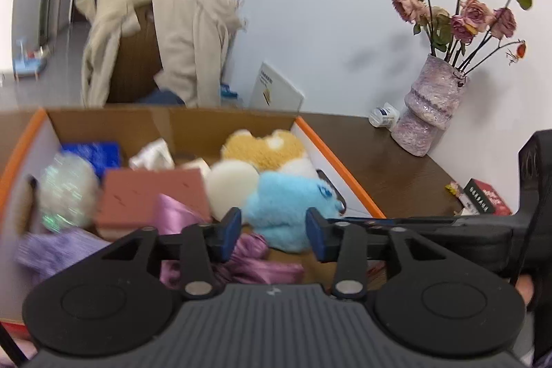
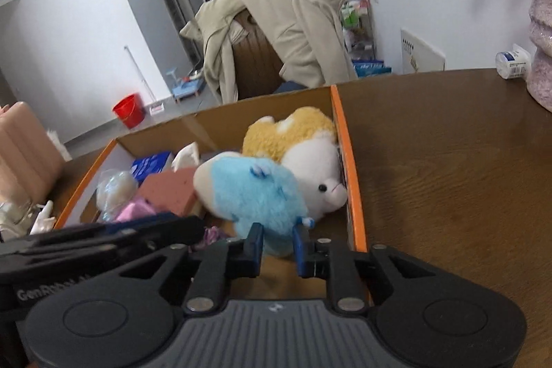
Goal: Organize soft objects
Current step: 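Withdraw both tools from the box toward the lavender fuzzy headband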
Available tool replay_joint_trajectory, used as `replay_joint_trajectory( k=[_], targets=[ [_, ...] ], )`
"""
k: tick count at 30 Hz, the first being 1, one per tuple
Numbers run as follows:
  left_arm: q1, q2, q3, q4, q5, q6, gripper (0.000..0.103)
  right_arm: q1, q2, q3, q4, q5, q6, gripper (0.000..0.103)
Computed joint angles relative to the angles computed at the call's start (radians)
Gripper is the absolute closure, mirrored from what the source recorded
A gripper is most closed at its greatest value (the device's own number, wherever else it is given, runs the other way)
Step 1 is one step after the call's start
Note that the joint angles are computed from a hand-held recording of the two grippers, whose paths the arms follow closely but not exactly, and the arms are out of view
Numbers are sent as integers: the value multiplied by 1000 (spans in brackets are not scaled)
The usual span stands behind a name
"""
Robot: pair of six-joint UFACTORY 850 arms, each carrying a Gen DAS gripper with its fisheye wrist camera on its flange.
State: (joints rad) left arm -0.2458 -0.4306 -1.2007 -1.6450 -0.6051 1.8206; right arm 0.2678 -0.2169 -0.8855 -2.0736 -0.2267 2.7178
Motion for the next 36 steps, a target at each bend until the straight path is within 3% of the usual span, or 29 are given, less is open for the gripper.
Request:
replay_joint_trajectory(
  k=[5,11,15,18,20,23,28,32,36],
  targets=[
    [25,81,55,-16,52,43,57,13,86,63,10,-46,27,65],
    [80,229,186,-121,59,221,32,71,213,133,36,-127,-12,45],
    [170,354,328,-219,-34,370,14,144,308,176,132,-208,-133,33],
    [261,431,429,-231,-126,393,7,221,377,214,194,-287,-204,30],
    [309,482,497,-284,-149,450,6,295,410,242,209,-374,-221,22],
    [376,550,585,-338,-171,496,2,407,416,266,234,-500,-243,17],
    [476,596,677,-334,-227,524,0,550,362,287,246,-624,-193,16],
    [489,598,705,-390,-186,568,0,638,307,289,255,-681,-156,16],
    [503,583,703,-404,-192,588,0,674,257,279,260,-677,-137,16]
  ],
)
